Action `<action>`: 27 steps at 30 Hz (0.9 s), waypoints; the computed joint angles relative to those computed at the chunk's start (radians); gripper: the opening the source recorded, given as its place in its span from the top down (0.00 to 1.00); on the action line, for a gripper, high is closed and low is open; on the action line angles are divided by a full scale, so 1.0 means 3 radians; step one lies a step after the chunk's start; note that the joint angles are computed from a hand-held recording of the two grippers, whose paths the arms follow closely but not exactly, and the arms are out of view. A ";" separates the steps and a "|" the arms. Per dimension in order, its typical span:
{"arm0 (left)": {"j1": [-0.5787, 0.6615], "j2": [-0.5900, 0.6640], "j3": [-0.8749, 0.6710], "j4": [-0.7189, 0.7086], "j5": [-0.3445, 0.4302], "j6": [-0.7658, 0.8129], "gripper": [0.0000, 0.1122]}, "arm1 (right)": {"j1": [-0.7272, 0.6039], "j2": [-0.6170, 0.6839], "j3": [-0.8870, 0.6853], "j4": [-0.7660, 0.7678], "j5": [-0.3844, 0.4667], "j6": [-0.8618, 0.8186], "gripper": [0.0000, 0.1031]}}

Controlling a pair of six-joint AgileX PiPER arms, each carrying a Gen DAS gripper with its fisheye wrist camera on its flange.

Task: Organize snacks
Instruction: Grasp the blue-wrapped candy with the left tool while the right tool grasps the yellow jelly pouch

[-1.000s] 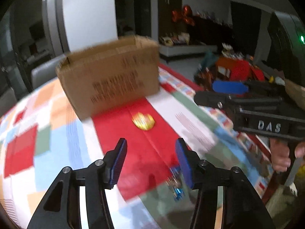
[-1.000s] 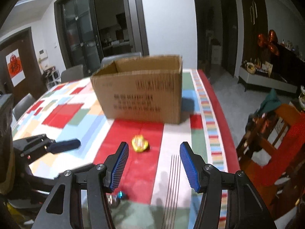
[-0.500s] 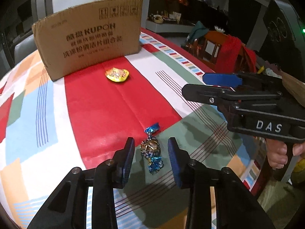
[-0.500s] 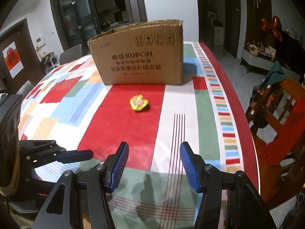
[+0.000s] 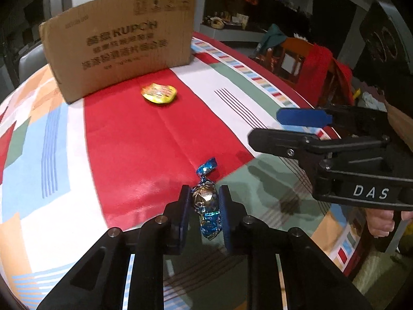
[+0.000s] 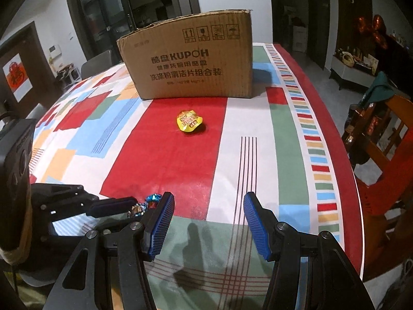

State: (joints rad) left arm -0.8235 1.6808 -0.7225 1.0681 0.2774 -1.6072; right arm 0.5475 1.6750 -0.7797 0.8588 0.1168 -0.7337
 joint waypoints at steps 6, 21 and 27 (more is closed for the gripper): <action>0.0197 -0.0242 0.0047 0.0110 0.0204 -0.0117 0.80 | 0.0036 0.0172 -0.0329 -0.0694 0.0116 0.0571 0.45; 0.0937 -0.0225 -0.0098 -0.0358 0.0135 0.0281 0.80 | 0.0143 0.1231 -0.1863 -0.1729 0.0630 0.1375 0.46; 0.1092 -0.0105 -0.0201 -0.0306 0.0057 0.0239 0.80 | 0.0164 0.1462 -0.2132 -0.1918 0.0734 0.1594 0.51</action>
State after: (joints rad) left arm -0.4958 1.6494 -0.7827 0.9764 0.2945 -1.5355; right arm 0.5967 2.1137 -1.4194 0.2835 0.3371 -0.2555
